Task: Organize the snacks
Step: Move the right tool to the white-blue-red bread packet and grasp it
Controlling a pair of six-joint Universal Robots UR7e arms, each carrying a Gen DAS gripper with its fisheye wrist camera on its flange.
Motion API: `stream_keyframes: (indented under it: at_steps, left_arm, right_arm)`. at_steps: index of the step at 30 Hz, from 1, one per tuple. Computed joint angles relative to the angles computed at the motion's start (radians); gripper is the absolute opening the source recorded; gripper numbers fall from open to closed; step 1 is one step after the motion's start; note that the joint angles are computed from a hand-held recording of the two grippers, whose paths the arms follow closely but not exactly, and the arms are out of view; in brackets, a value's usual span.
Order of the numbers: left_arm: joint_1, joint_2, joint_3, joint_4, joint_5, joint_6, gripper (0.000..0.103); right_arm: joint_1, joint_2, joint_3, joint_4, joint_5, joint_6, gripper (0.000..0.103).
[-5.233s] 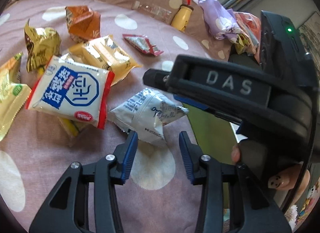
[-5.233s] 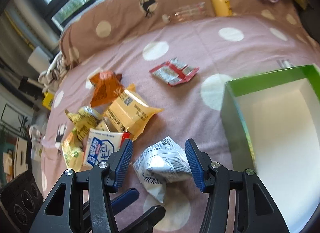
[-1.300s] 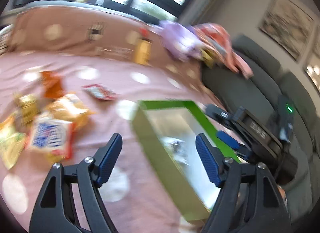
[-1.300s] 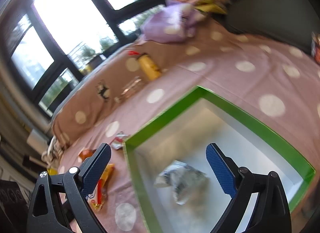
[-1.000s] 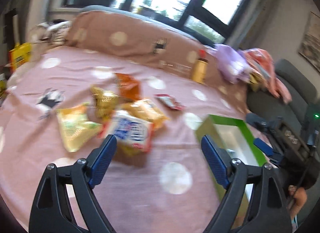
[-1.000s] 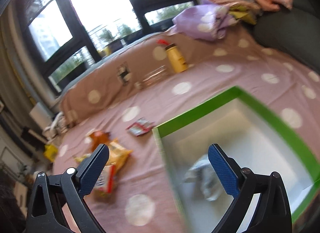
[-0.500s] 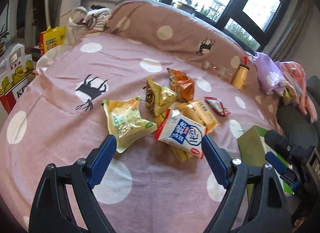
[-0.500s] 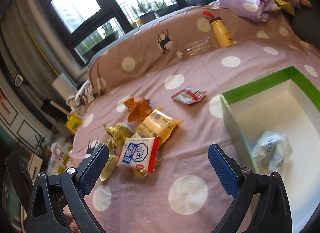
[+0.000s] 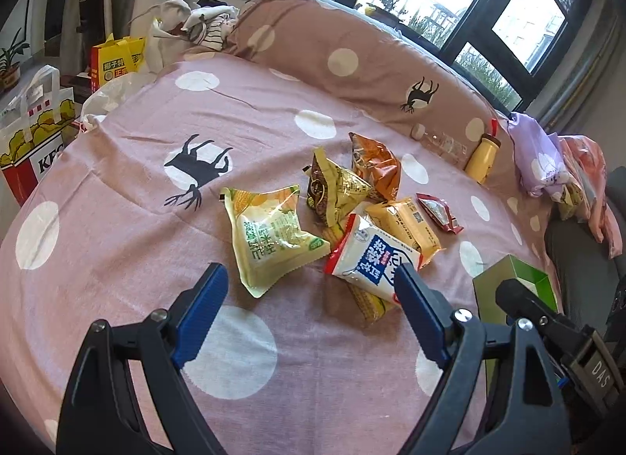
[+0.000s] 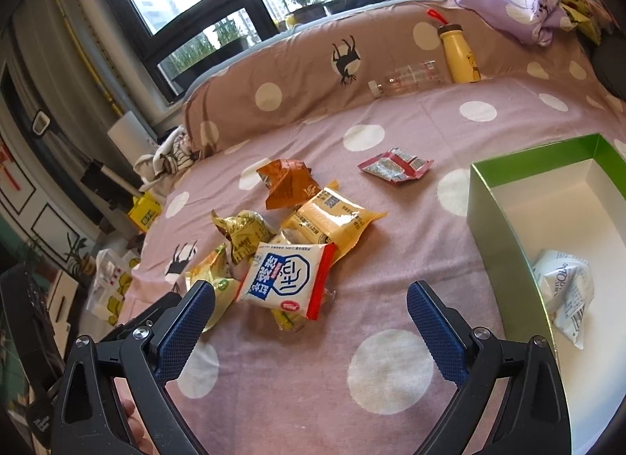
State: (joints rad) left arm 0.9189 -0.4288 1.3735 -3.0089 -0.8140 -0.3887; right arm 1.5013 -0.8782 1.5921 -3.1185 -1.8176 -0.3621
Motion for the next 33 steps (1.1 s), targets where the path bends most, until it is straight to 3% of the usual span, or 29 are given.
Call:
stream_keyframes:
  at_steps: [4,9,12,14,24,25,26,27,29,33]
  left_arm:
    - [-0.005,0.007,-0.010,0.021,0.041,0.011,0.087]
    - [-0.003,0.001,0.000,-0.001,0.026,0.016,0.087]
    - [-0.003,-0.001,0.004,-0.001,0.033,0.007,0.086]
    - [-0.002,-0.005,0.009,-0.006,0.027,0.004,0.086]
    - [0.007,-0.010,0.014,-0.023,-0.028,0.013,0.078]
    - [0.009,-0.009,0.012,-0.020,-0.040,0.015,0.075]
    - [0.010,-0.008,0.009,-0.013,-0.051,0.016,0.071]
    - [0.012,-0.007,0.005,-0.004,-0.062,0.017,0.069]
    - [0.015,-0.001,-0.005,0.015,-0.084,0.018,0.067]
    - [0.024,0.028,-0.053,0.045,-0.130,0.040,0.061]
  right_arm:
    - [0.002,0.004,-0.004,0.015,-0.001,0.000,0.099]
    - [0.000,0.006,-0.007,0.030,0.008,0.010,0.099]
    - [-0.001,0.005,-0.005,0.030,0.016,0.010,0.093]
    - [0.000,0.006,-0.008,0.037,0.012,0.010,0.084]
    - [-0.025,0.007,-0.050,0.127,0.043,0.074,0.082]
    - [-0.031,0.006,-0.061,0.156,0.052,0.094,0.078]
    - [-0.037,0.003,-0.067,0.182,0.067,0.110,0.065]
    - [-0.046,0.000,-0.081,0.230,0.096,0.137,0.060]
    - [-0.057,0.006,-0.105,0.277,0.130,0.165,0.058]
    - [-0.033,0.053,-0.158,0.271,0.042,0.145,0.058]
